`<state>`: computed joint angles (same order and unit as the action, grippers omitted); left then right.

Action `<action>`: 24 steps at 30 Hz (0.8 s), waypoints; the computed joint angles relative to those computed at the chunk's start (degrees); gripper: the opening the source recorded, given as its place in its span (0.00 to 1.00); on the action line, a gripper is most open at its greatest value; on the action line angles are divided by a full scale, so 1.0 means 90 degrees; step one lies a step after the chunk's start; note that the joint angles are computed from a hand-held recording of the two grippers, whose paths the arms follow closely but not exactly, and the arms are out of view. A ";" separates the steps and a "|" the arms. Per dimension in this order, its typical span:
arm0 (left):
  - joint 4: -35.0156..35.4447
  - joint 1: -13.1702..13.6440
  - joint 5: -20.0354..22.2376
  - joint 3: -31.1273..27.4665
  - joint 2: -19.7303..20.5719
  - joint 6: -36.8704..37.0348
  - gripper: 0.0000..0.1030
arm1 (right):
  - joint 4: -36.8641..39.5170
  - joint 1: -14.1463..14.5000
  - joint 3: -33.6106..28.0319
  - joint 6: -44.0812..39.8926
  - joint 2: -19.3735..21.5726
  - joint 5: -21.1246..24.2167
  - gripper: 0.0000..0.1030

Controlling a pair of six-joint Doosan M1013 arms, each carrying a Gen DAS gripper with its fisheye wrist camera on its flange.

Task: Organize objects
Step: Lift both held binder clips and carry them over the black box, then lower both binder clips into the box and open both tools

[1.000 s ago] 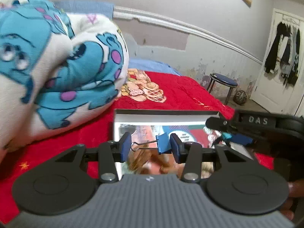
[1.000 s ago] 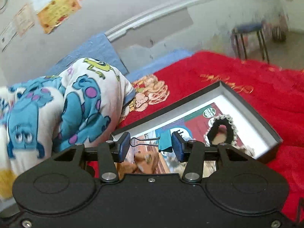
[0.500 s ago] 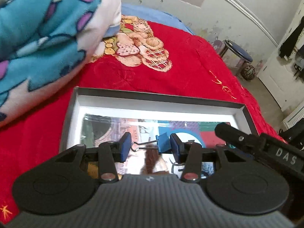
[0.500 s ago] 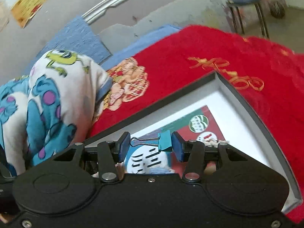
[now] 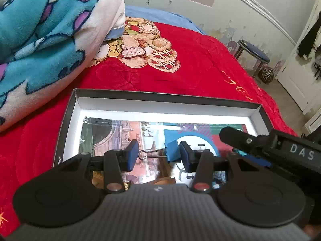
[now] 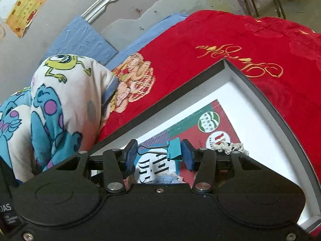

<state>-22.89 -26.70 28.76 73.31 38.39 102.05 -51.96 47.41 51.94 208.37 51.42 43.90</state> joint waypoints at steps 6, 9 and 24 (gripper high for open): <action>0.0255 -0.0047 -0.0199 0.0064 -0.0019 0.0120 0.47 | 0.0247 -0.0030 -0.0013 -0.0157 0.0022 -0.0064 0.45; 0.0198 -0.0049 -0.0308 0.0142 -0.0038 0.0206 0.47 | 0.0290 -0.0025 -0.0066 -0.0237 0.0052 -0.0006 0.45; 0.0387 -0.0108 -0.0649 0.0392 -0.0146 0.0393 0.48 | 0.0730 0.0036 -0.0767 -0.1277 0.0360 0.0673 0.45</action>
